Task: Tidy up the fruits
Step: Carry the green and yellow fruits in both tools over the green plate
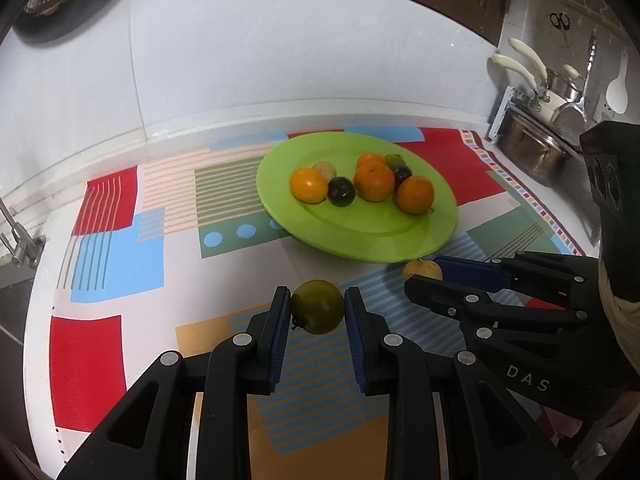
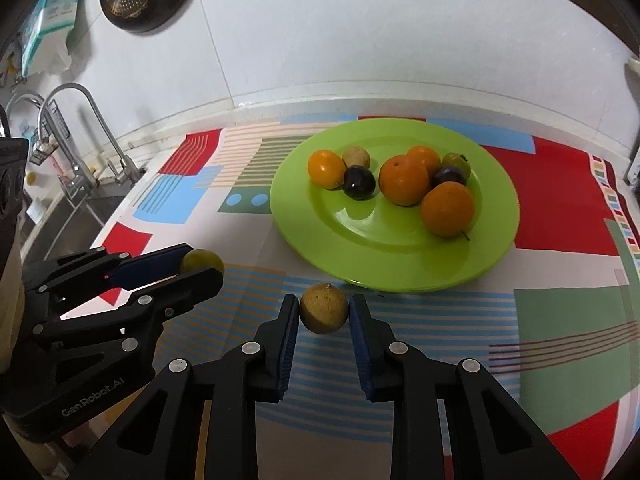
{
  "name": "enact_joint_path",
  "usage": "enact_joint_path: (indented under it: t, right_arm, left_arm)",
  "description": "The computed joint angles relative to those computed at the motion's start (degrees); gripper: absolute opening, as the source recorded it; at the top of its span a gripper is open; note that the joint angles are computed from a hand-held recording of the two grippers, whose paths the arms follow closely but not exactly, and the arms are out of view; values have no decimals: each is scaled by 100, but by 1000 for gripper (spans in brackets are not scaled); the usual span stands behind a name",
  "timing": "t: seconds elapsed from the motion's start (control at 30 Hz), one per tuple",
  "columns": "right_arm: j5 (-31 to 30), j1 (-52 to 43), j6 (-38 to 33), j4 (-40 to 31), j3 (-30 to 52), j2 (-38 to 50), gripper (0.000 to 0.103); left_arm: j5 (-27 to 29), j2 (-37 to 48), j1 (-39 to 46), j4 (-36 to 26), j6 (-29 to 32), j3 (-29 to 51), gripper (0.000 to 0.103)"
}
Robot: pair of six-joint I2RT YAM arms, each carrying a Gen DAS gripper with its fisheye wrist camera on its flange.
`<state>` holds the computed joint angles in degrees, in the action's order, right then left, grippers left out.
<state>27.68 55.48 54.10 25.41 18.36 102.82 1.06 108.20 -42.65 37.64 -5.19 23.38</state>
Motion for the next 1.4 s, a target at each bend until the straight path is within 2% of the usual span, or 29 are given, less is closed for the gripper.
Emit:
enact_joint_path:
  t: [0.2,0.53,0.8,1.17,1.4]
  right_arm:
    - [410,297,317,-582,-100,-661,27]
    - [1342,912,851,-2026,-111,-1984,27]
    - [1729,967,802,-2599,-73,-2603,27]
    - [1792,377,29,-2521,-123,-3162,27]
    - [1483,-301,-795,-2001,-138,-3187,27]
  left_arm:
    - [-55,-549,-152,-149,-50,-195,28]
    - [-217,-1440,-423,-503,-72,-337,28]
    - [-297,-1702,-498,-685,-59,-139,28]
    - [-235,-1470,-414,-849,76,510,28]
    - [-180,-1085,-308,-967,219,1048,28]
